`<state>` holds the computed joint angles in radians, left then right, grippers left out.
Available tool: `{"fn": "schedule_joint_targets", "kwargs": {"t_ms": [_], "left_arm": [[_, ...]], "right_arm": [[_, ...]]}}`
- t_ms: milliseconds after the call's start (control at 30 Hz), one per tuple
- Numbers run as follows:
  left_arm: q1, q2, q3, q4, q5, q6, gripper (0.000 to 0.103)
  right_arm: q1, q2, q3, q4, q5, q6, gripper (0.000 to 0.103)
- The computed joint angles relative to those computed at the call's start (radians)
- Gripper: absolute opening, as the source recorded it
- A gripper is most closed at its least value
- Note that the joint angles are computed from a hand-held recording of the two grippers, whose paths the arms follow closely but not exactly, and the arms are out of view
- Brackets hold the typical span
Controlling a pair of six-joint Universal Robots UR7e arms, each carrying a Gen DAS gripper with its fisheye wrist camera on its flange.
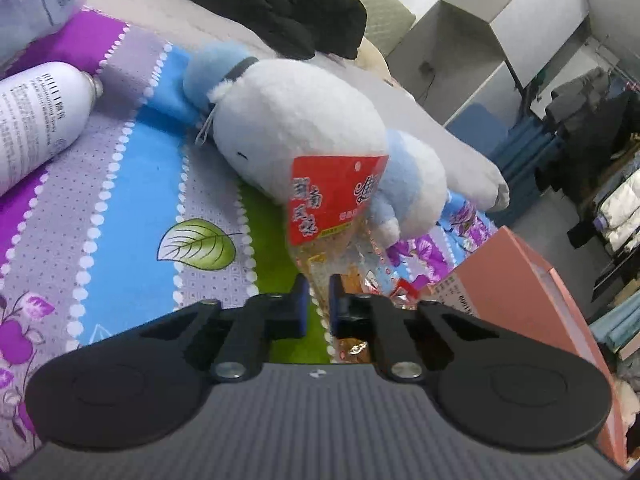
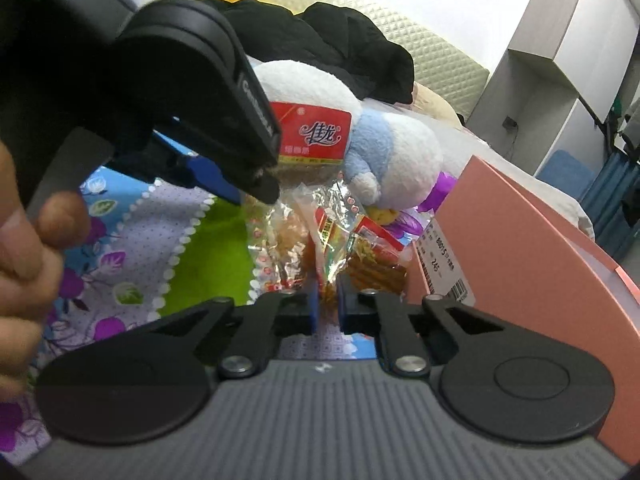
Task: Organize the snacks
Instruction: 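Grasp the clear orange snack bag with the left tool while the right tool grasps the brown stick pack, then lift the clear orange snack bag with the left tool while the right tool lifts the brown stick pack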
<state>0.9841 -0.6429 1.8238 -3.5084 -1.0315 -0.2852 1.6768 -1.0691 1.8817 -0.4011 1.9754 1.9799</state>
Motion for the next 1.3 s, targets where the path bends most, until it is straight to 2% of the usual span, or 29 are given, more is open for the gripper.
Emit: {"fn": "schedule_joint_targets", "kwargs": {"t_ms": [133,333,500,800,1167,1300], "left_arm": [[-0.025,-0.028,0.037,0.007,0.006,-0.038,0.004],[-0.08,-0.105,0.139,0.02,0.012,-0.122,0.003],[-0.153,-0.157,0.245,0.0,0.06,-0.195,0.003],[-0.321,-0.274,0.479,-0.037,0.197,-0.426,0.003],[-0.521,-0.429,0.672,0.11,0.283,-0.711,0.003],[-0.594,-0.488,0.733,0.2,0.301,-0.845,0.003]], "right_arm": [[0.008,-0.026,0.015,0.008,-0.002,0.001,0.006],[0.021,-0.088,0.064,0.021,-0.001,0.006,0.005],[0.028,-0.153,0.116,0.047,0.005,0.026,0.005],[0.043,-0.275,0.208,0.119,-0.005,0.023,0.005],[0.078,-0.438,0.326,0.207,-0.002,-0.056,0.005],[0.092,-0.492,0.358,0.296,0.006,-0.059,0.005]]}}
